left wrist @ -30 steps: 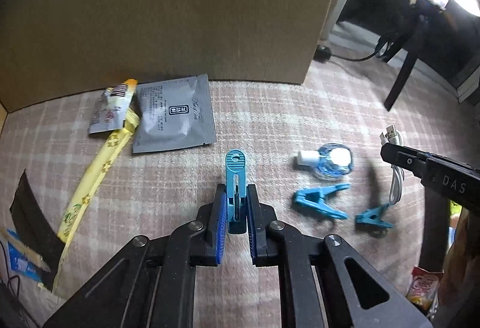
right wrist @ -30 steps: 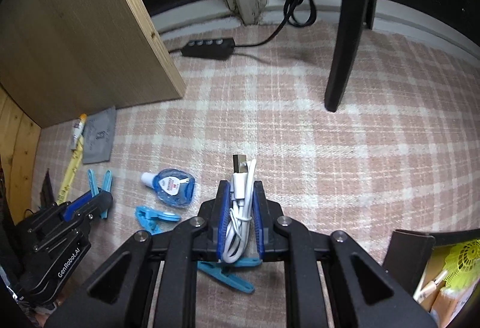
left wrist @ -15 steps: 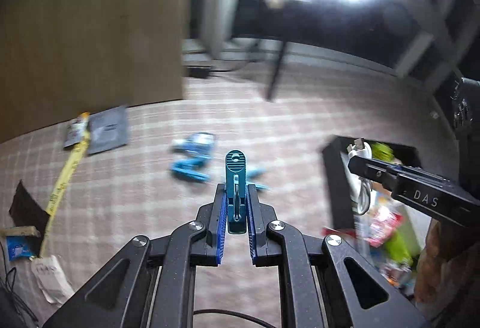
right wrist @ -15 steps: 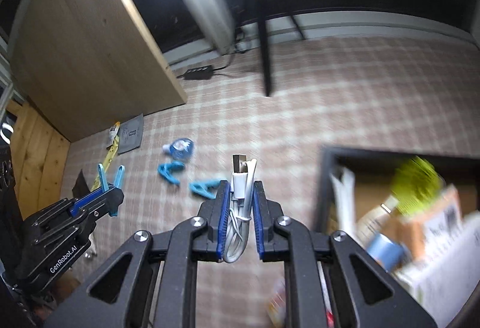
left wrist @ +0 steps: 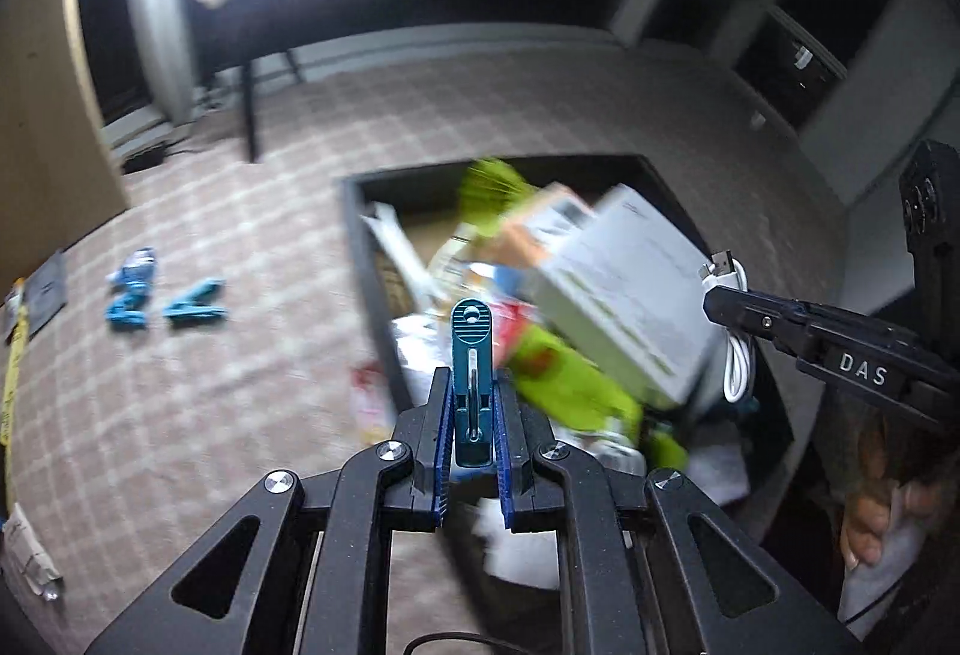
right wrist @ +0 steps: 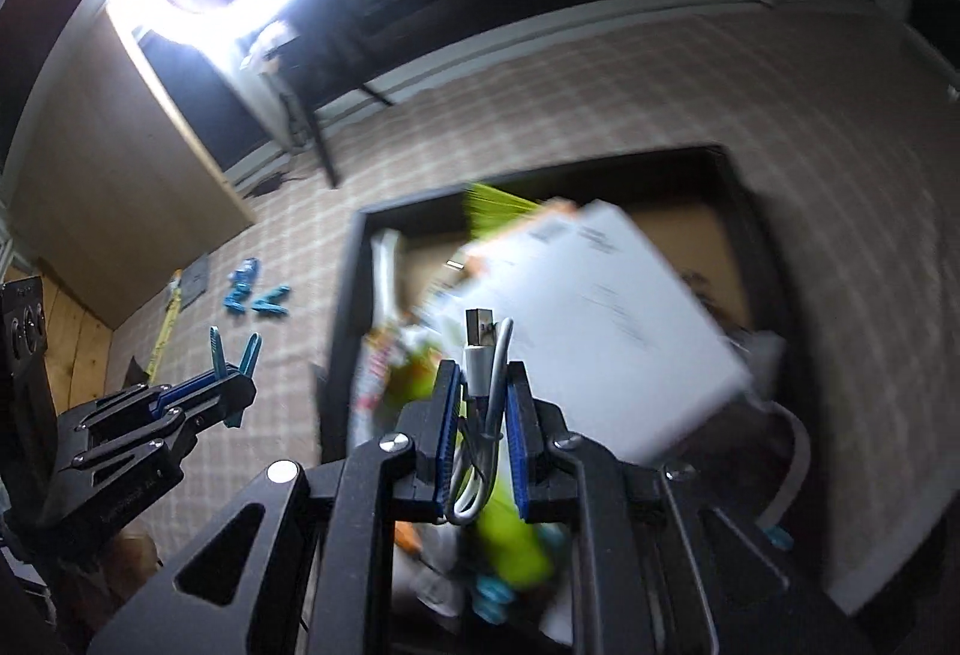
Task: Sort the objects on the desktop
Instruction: 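Carry the blue clothespin and white cable into the black bin and release both, then move both open tools over the white paper packet beside the broom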
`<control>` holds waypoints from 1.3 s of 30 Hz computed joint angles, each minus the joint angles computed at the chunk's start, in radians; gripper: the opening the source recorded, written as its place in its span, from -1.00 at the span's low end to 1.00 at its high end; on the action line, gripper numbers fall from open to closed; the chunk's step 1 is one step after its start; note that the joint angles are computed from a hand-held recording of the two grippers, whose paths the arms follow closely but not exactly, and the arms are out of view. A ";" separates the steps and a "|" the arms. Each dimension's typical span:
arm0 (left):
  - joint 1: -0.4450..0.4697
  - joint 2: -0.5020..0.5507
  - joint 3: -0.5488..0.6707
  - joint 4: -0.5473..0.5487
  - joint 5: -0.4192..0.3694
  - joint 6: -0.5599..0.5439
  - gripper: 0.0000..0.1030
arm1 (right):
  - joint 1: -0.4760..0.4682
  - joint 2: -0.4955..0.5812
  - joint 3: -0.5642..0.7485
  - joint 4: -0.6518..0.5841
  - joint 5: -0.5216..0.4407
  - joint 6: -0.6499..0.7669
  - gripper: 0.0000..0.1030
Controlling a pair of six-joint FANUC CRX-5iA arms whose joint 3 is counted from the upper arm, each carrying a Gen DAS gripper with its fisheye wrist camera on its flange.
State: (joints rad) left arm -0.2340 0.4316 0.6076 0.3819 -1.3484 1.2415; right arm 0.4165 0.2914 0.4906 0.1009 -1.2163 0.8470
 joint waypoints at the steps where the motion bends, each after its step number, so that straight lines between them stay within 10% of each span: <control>1: -0.010 -0.003 -0.005 0.004 -0.001 -0.006 -0.78 | -0.001 -0.018 -0.027 0.008 0.003 -0.011 -0.71; 17: -0.154 -0.028 -0.047 -0.032 -0.003 -0.047 -0.78 | -0.043 -0.193 -0.286 0.038 0.030 -0.113 -0.71; 23: -0.171 -0.027 -0.038 -0.060 0.001 -0.039 -0.36 | -0.044 -0.182 -0.279 0.032 0.014 -0.115 -0.56; 39: 0.001 -0.106 -0.121 -0.099 0.050 0.023 -0.35 | 0.041 -0.104 -0.157 0.043 0.040 -0.024 -0.19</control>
State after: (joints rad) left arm -0.2334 0.3252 0.4868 0.2824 -1.2984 1.2641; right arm 0.4579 0.1876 0.3331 0.1441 -1.1768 0.8225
